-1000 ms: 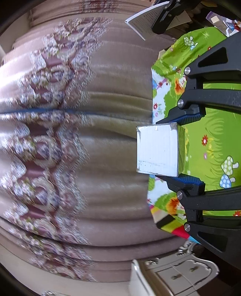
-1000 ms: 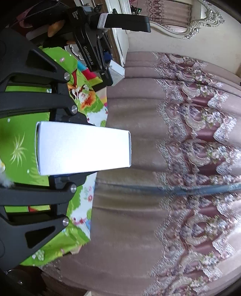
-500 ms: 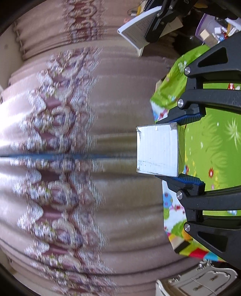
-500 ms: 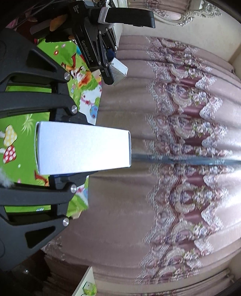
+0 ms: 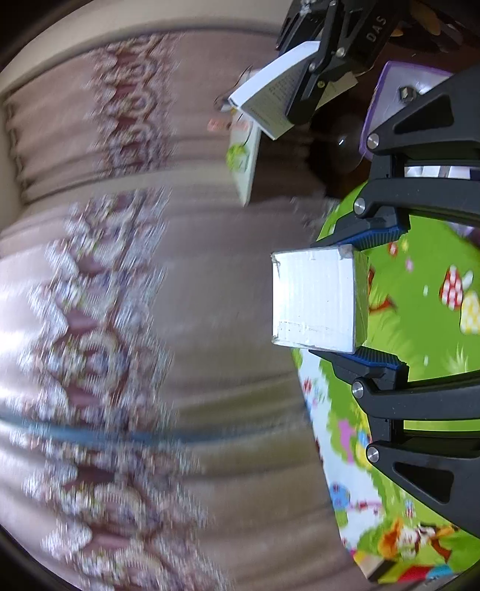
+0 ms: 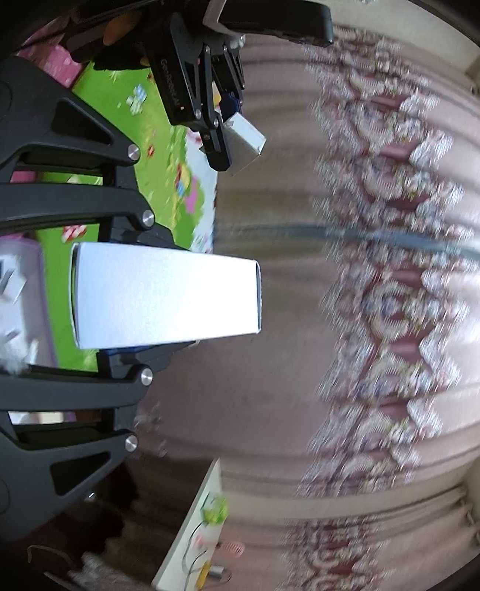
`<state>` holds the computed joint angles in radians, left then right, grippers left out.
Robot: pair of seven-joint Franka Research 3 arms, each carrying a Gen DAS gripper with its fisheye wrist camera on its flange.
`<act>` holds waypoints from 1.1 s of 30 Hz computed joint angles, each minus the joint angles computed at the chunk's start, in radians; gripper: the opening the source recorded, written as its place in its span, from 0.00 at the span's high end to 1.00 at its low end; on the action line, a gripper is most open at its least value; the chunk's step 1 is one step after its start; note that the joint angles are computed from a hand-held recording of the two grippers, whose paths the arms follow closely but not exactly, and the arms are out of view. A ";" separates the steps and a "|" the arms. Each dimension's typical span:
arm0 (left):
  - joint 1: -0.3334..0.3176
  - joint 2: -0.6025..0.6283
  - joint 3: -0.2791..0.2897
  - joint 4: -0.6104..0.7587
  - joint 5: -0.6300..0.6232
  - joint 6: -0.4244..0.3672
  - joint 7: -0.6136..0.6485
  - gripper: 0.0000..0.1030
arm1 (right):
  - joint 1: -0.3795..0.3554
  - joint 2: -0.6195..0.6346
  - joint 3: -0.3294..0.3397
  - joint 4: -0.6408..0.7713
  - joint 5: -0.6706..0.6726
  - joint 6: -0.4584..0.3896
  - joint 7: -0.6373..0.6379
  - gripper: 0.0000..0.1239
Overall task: Organize rigid objects
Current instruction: 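Carry both white boxes off the bed over the bin, then open both grippers to drop the white boxes into the bin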
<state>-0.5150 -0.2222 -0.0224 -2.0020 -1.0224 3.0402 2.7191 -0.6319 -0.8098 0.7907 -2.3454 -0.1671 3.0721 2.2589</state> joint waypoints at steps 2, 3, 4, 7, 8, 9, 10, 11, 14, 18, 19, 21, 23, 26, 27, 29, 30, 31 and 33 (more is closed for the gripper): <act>-0.007 0.000 -0.017 -0.014 0.021 -0.017 0.002 0.55 | 0.018 -0.040 -0.026 -0.041 0.005 -0.040 0.009 0.68; -0.010 -0.001 -0.024 -0.023 0.031 -0.027 0.002 0.55 | 0.029 -0.060 -0.041 -0.063 0.005 -0.067 0.013 0.68; -0.007 0.004 -0.036 -0.024 0.054 -0.036 -0.013 0.55 | 0.039 -0.068 -0.052 -0.075 0.001 -0.082 0.017 0.68; 0.003 0.019 -0.065 -0.027 0.119 -0.065 -0.064 0.55 | 0.068 -0.100 -0.087 -0.113 -0.020 -0.142 0.028 0.68; 0.014 0.028 -0.078 -0.024 0.156 -0.091 -0.104 0.55 | 0.079 -0.105 -0.097 -0.121 -0.031 -0.165 0.029 0.68; 0.020 0.031 -0.087 -0.025 0.179 -0.101 -0.127 0.55 | 0.088 -0.105 -0.106 -0.124 -0.044 -0.187 0.029 0.68; 0.029 0.041 -0.099 -0.023 0.210 -0.114 -0.157 0.55 | 0.100 -0.104 -0.115 -0.129 -0.057 -0.207 0.030 0.68; 0.037 0.053 -0.108 -0.014 0.237 -0.124 -0.186 0.55 | 0.113 -0.098 -0.125 -0.132 -0.068 -0.226 0.030 0.68; 0.064 0.083 -0.139 0.003 0.325 -0.170 -0.279 0.55 | 0.153 -0.087 -0.154 -0.148 -0.092 -0.288 0.043 0.68; 0.080 0.119 -0.151 0.036 0.314 -0.293 -0.306 0.55 | 0.220 -0.051 -0.201 -0.163 -0.112 -0.362 0.055 0.68; 0.087 0.126 -0.160 0.039 0.308 -0.313 -0.311 0.55 | 0.240 -0.040 -0.214 -0.166 -0.115 -0.380 0.056 0.68; 0.097 0.141 -0.172 0.047 0.275 -0.349 -0.303 0.54 | 0.269 -0.032 -0.234 -0.172 -0.129 -0.409 0.064 0.68; 0.113 0.150 -0.185 0.055 0.274 -0.405 -0.313 0.40 | 0.296 -0.030 -0.256 -0.180 -0.139 -0.438 0.080 0.66; 0.128 0.146 -0.203 0.050 0.279 -0.413 -0.327 0.13 | 0.354 -0.011 -0.309 -0.180 -0.131 -0.506 0.093 0.33; 0.128 0.137 -0.205 0.041 0.266 -0.399 -0.313 0.11 | 0.367 -0.010 -0.320 -0.185 -0.137 -0.514 0.102 0.30; 0.125 0.112 -0.209 0.018 0.278 -0.349 -0.301 0.09 | 0.389 -0.010 -0.337 -0.189 -0.151 -0.534 0.124 0.30; 0.118 0.098 -0.204 0.010 0.257 -0.329 -0.277 0.09 | 0.397 -0.008 -0.341 -0.184 -0.158 -0.554 0.139 0.30; 0.110 0.083 -0.196 0.001 0.230 -0.306 -0.258 0.08 | 0.402 -0.006 -0.341 -0.175 -0.163 -0.586 0.159 0.28; 0.119 0.063 -0.209 -0.020 0.319 -0.223 -0.345 0.00 | 0.417 0.005 -0.347 -0.156 -0.175 -0.639 0.188 0.26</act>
